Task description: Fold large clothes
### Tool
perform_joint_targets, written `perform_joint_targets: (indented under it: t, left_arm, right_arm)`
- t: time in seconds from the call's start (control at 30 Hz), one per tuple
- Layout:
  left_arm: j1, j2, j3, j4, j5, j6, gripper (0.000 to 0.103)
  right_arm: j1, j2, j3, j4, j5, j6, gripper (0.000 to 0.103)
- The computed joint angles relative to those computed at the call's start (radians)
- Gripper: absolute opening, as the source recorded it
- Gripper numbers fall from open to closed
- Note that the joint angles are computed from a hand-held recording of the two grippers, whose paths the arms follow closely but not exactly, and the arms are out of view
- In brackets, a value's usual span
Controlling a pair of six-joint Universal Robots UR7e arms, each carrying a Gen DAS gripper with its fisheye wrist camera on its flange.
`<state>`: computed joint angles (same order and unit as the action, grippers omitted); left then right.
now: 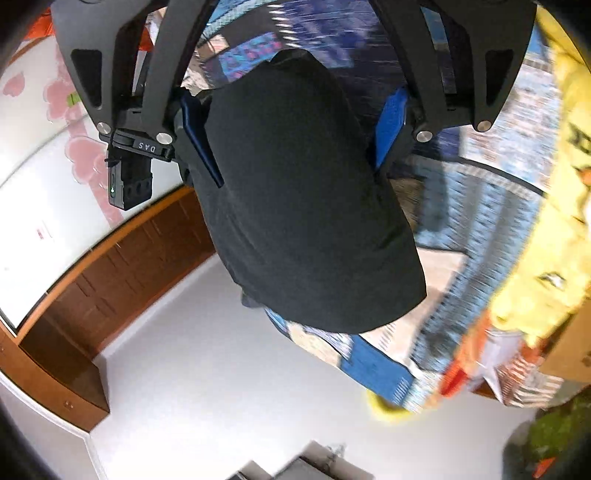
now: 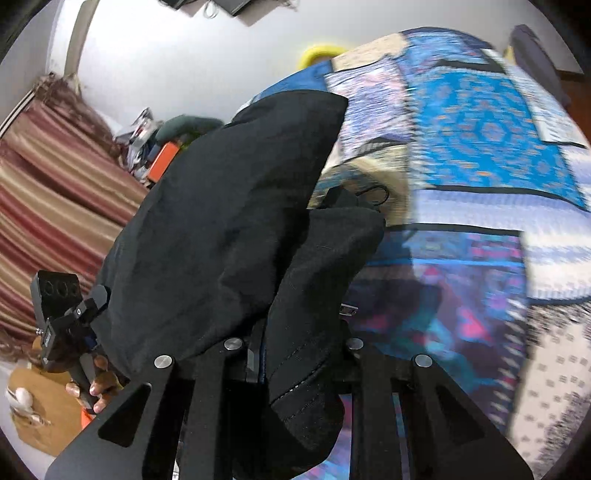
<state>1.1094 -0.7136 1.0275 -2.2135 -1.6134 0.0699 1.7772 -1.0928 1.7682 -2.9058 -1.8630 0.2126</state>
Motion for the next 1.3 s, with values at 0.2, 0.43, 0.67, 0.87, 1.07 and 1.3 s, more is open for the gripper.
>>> perform_joint_targets:
  t: [0.2,0.43,0.67,0.87,1.07,1.3]
  left_arm:
    - [0.056,0.029,-0.126,0.039,0.077,0.012,0.074]
    - [0.143,0.076,-0.205,0.09,0.161,-0.037,0.071]
    - [0.201,0.037,-0.104,0.028,0.135,0.005,0.071]
    - [0.177,0.011,-0.076,0.042,0.213,0.007,0.071]
    - [0.112,-0.041,0.012,-0.006,0.412,0.11,0.07]
    - [0.041,-0.08,0.079,-0.123,0.509,0.242,0.07]
  right_arm:
    - [0.024,0.184,-0.191,0.053,-0.002,-0.032,0.018]
    - [0.023,0.347,-0.362,0.207,-0.018,-0.03,0.018]
    - [0.011,0.367,-0.369,0.268,-0.056,-0.028,0.022]
    - [0.054,0.339,-0.355,0.34,-0.182,-0.054,0.032]
    - [0.098,0.3,-0.326,0.369,-0.292,-0.058,0.036]
    - [0.151,0.268,-0.285,0.227,-0.39,-0.119,0.04]
